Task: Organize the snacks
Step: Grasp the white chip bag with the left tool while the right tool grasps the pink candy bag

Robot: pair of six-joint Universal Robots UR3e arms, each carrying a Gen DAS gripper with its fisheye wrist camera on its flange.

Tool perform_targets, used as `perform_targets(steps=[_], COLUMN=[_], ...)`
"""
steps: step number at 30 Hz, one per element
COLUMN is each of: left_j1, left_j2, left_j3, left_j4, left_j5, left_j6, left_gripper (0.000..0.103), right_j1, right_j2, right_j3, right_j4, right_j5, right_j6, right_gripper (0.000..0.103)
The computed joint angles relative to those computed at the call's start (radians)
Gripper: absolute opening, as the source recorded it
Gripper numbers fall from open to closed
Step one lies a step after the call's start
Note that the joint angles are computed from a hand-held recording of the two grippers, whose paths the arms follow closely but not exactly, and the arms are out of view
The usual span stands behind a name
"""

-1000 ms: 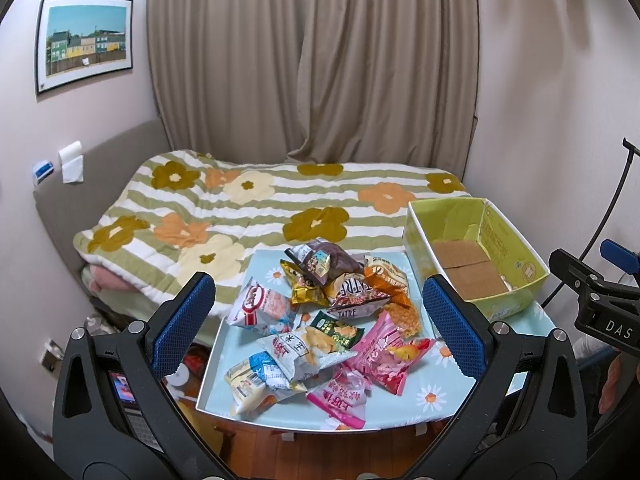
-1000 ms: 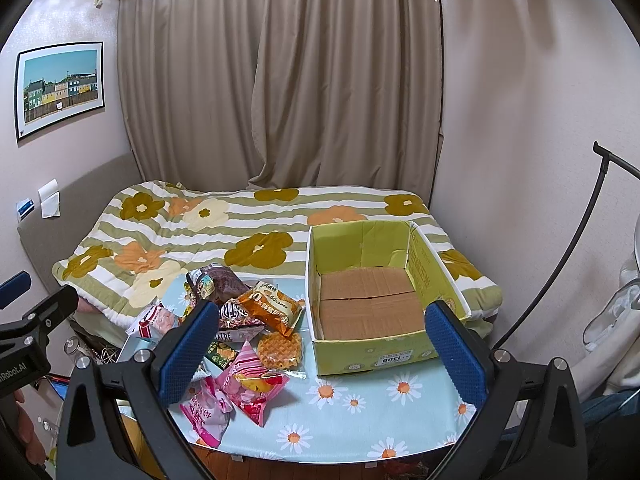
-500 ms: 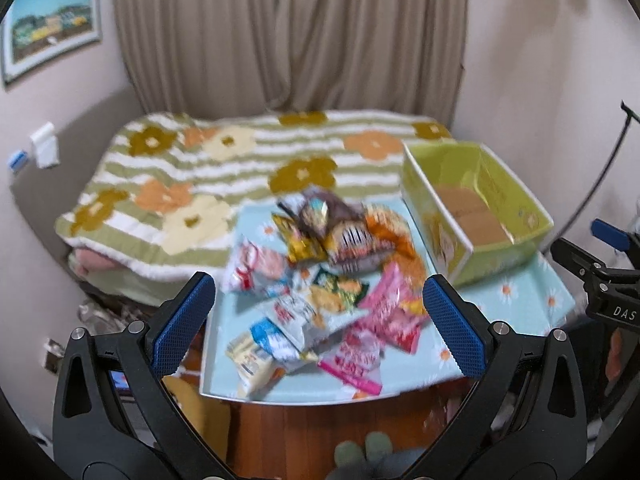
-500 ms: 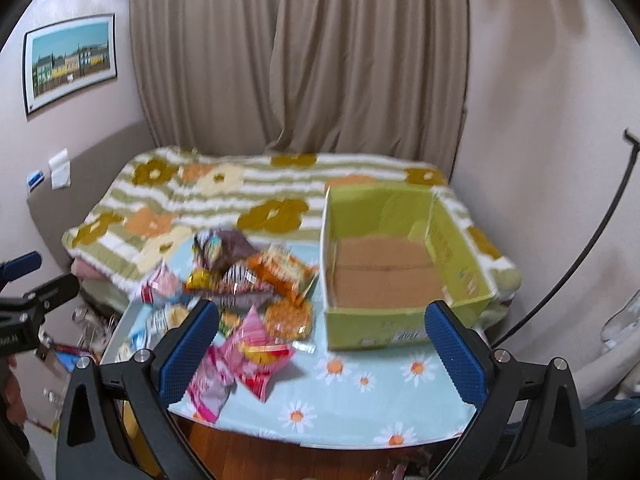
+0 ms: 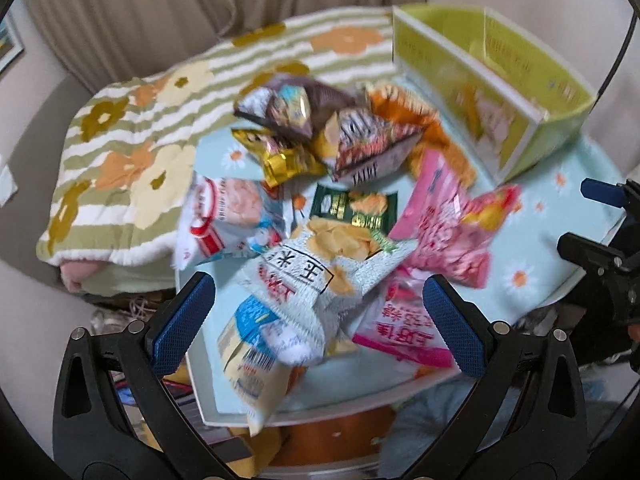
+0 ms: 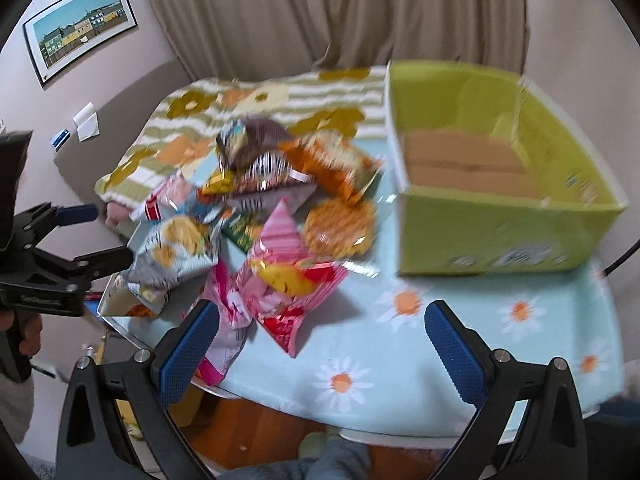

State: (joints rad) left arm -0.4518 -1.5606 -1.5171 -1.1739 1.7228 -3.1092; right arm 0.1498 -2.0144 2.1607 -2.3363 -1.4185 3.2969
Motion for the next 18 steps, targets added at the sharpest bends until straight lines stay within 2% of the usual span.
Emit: perform_targets(steps=[8, 15, 18], left_j1=[-0.029, -0.008, 0.015], left_j2=[-0.200, -0.280, -0.280], left_j3=[0.066, 0.100, 0.095], left_j4=[0.004, -0.012, -0.011], left_j5=[0.072, 0.065, 0.032], left_j6=[0.046, 0.073, 0.088], left_gripper=[0.103, 0.103, 0.100], right_j1=[-0.031, -0.054, -0.051], right_j2=[0.198, 0.329, 0.364], right_j3=[0.050, 0.027, 0.020], right_j4=[-0.170, -0.233, -0.260], right_j5=[0.115, 0.194, 0.208], right_j6=[-0.036, -0.069, -0.074], right_gripper=[0.102, 0.102, 0.102])
